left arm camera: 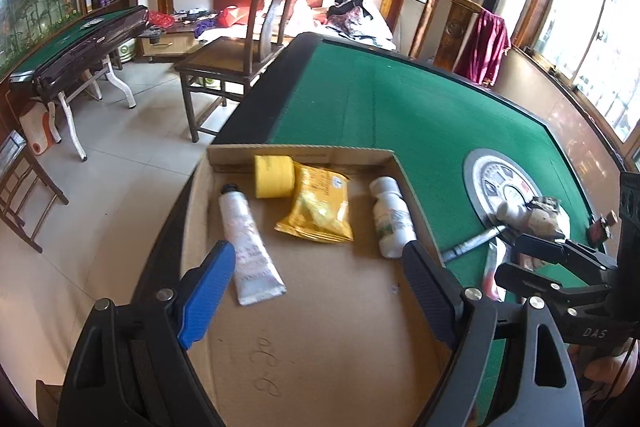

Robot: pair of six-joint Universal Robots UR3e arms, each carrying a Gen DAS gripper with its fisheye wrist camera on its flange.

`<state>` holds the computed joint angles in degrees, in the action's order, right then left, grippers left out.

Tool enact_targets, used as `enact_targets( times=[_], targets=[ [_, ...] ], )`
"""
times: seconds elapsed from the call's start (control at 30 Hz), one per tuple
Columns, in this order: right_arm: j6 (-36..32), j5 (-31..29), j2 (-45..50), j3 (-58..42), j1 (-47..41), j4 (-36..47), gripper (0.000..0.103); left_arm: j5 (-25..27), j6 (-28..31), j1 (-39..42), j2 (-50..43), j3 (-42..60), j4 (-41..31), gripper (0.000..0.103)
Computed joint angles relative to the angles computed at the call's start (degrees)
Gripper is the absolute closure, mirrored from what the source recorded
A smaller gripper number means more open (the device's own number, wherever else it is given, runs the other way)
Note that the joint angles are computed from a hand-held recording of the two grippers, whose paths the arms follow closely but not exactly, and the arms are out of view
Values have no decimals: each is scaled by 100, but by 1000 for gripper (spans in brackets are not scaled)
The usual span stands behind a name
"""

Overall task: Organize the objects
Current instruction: 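Move both tools back toward the pile on the round dial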

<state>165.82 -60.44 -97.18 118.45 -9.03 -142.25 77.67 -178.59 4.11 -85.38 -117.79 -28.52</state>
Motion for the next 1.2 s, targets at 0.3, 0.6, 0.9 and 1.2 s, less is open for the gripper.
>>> enact_targets(
  times=[0.3,0.6,0.9,1.2],
  targets=[
    [-3239,1696,-3134,1275,-3142,3814,20,430,-381,-1394,-693,576,59,18],
    [-6866,2207,-3915,934,-5935,7605,15,1142,-542,-2612,-2961,3129,-986,18],
    [-6962,2212,-3105,721,-6217,7824,15,1524,-511,-2921,-4608,5725,-2540,18],
    [-7187,2197,-3135,611,-6514,8324,15,970,-439,-3059,-4596,5596,-2874,55]
  ],
)
